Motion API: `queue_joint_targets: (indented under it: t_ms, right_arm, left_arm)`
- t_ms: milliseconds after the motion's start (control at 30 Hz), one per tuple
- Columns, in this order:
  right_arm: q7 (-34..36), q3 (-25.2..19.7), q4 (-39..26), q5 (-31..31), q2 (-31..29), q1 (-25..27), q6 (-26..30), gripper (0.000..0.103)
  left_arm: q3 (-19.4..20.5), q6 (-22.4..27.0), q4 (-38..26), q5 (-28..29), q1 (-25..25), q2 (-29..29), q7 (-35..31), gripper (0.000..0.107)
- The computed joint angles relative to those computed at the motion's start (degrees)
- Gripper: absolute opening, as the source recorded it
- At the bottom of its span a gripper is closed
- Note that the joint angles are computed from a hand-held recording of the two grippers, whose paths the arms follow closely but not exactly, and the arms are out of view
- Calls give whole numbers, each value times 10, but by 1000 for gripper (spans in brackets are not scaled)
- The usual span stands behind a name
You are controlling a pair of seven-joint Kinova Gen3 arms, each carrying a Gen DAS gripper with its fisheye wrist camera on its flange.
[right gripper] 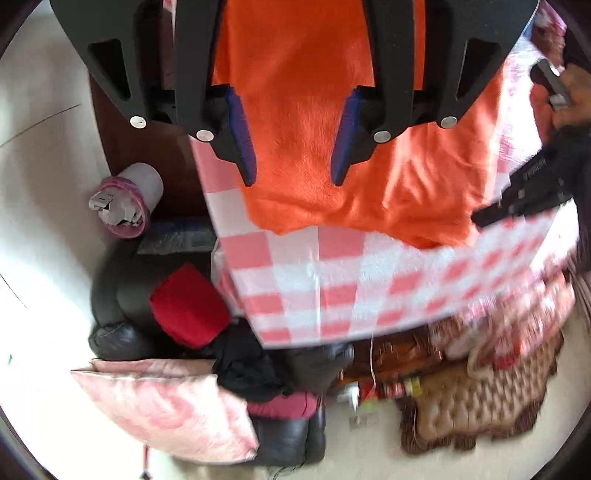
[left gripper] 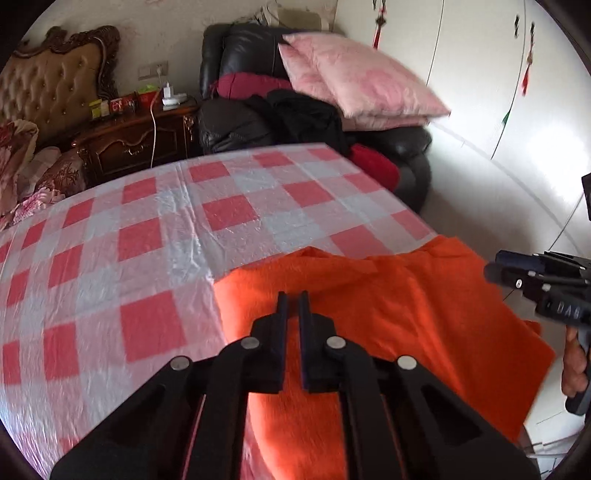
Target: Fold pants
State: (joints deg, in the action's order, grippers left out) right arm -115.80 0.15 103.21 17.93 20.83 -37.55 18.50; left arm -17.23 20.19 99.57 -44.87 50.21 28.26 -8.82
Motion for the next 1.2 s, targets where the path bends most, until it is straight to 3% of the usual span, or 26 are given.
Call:
queue_joint_targets:
  t_ms: [100, 167, 233, 333, 433, 500, 567, 667, 733, 800, 867, 933, 1033, 1200]
  right_arm:
    - [-11, 26, -30, 16, 49, -18, 23, 39]
    - [-19, 27, -16, 26, 44, -18, 4, 40]
    - [-38, 52, -3, 43, 41, -44, -7, 40]
    - [-80, 83, 22, 70, 13, -83, -13, 45]
    - [-134, 127, 75, 120, -22, -133, -57, 64]
    - [-171, 154, 85, 154, -14, -165, -47, 64]
    - [-176, 143, 74, 152, 8, -154, -21, 64]
    - [-223, 132, 90, 174, 6, -139, -36, 64]
    - [-269, 169, 111, 206, -12, -182, -40, 64]
    - [-316, 212, 132, 244, -28, -235, -38, 64]
    - [-360, 230, 135, 273, -20, -264, -18, 64]
    - [-390, 219, 139, 299, -8, -257, -17, 64]
    - [-441, 229, 153, 345, -5, -259, -43, 65]
    - [-493, 204, 164, 387, -38, -258, -9, 65]
  left_arm:
    - [52, 8, -34, 62, -70, 35, -61, 3]
    - [45, -10, -24, 68, -71, 32, -61, 3]
    - [10, -16, -7, 41, -29, 15, -23, 5]
    - [-14, 29, 18, -22, 50, -22, 47, 18]
    - [-17, 71, 32, -49, 121, -31, 100, 21]
    - [7, 86, 29, -26, 125, -14, 93, 23]
    - [40, 104, 19, -8, 106, 10, 78, 26]
    - [26, 112, 22, -20, 129, 3, 122, 38]
    - [-5, 128, 30, -42, 175, -6, 168, 43]
    - [-1, 156, 27, -61, 194, -6, 187, 48]
    - [35, 161, 25, -61, 174, -4, 184, 48]
    - [72, 170, 15, -45, 147, 9, 169, 48]
    - [74, 178, 17, -57, 154, 8, 194, 49]
    - [106, 200, 22, -95, 141, -3, 244, 60]
